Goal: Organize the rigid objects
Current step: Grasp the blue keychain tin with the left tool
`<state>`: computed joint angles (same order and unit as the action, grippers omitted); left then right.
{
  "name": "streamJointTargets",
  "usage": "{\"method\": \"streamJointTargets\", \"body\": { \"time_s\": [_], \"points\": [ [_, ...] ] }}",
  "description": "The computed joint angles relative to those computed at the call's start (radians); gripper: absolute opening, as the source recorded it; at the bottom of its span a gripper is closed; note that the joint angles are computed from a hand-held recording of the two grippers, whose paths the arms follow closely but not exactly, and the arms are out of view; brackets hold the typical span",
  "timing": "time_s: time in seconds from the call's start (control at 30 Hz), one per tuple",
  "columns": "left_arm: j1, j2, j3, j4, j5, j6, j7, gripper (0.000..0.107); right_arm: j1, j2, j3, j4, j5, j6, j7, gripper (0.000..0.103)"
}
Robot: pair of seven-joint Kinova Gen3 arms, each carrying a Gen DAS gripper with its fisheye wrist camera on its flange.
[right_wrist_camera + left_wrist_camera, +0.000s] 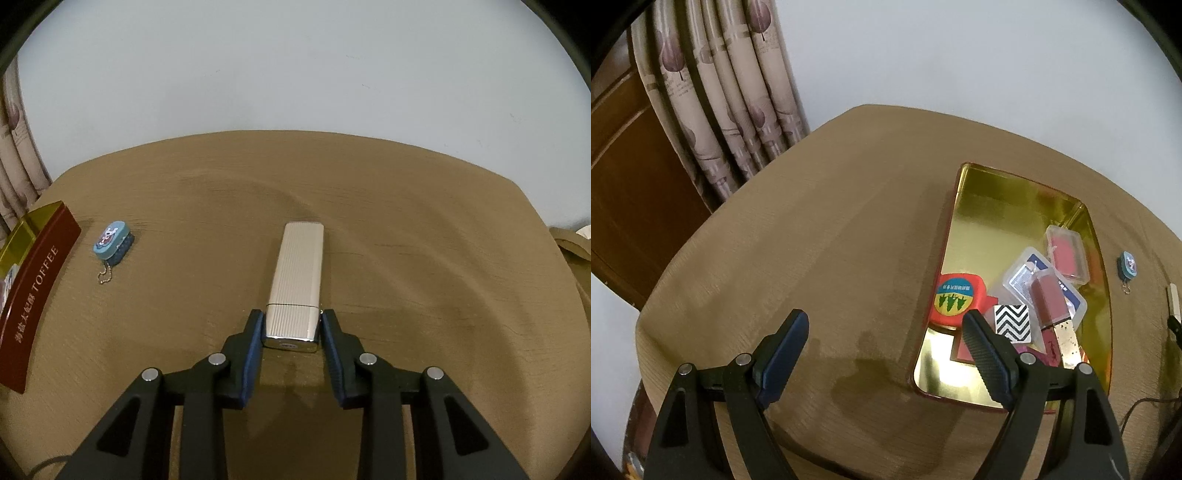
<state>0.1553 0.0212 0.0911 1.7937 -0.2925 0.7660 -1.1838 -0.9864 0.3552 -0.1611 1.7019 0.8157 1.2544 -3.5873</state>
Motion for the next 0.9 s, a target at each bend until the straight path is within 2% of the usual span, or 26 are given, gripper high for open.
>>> {"method": "streamJointTargets", "body": {
  "time_s": [0.03, 0.1, 0.2, 0.27, 0.3, 0.47, 0.63, 0.9],
  "points": [
    [0.001, -0.003, 0.001, 0.004, -0.001, -0.005, -0.002, 0.083, 0.012, -0.009, 0.004, 0.014, 0.005, -0.016, 0.003, 0.044],
    [0.008, -0.007, 0.007, 0.010, -0.018, -0.009, 0.009, 0.083, 0.023, -0.009, 0.007, 0.019, 0.008, -0.026, -0.005, 0.051],
    [0.021, -0.016, 0.019, 0.022, -0.045, -0.022, 0.022, 0.083, 0.050, -0.013, 0.016, 0.024, 0.009, -0.040, 0.000, 0.051],
    [0.034, -0.028, 0.031, 0.035, -0.066, -0.036, 0.035, 0.083, 0.046, -0.023, 0.012, 0.028, 0.003, -0.013, -0.008, 0.041],
    [0.039, -0.032, 0.036, 0.038, -0.068, -0.039, 0.030, 0.083, 0.041, -0.025, 0.018, 0.031, 0.000, -0.009, -0.011, 0.031],
    [0.081, -0.034, 0.073, 0.025, -0.059, -0.031, 0.019, 0.083, 0.045, -0.050, -0.015, 0.066, 0.007, -0.007, 0.001, 0.030],
    [0.144, 0.003, 0.106, -0.040, 0.028, -0.006, -0.047, 0.083, 0.018, -0.061, -0.032, 0.083, -0.010, 0.035, -0.019, 0.030],
    [0.248, 0.127, 0.117, -0.190, 0.118, 0.054, -0.106, 0.083, -0.041, -0.113, -0.095, 0.170, -0.072, 0.136, -0.167, 0.030]
  ]
}}
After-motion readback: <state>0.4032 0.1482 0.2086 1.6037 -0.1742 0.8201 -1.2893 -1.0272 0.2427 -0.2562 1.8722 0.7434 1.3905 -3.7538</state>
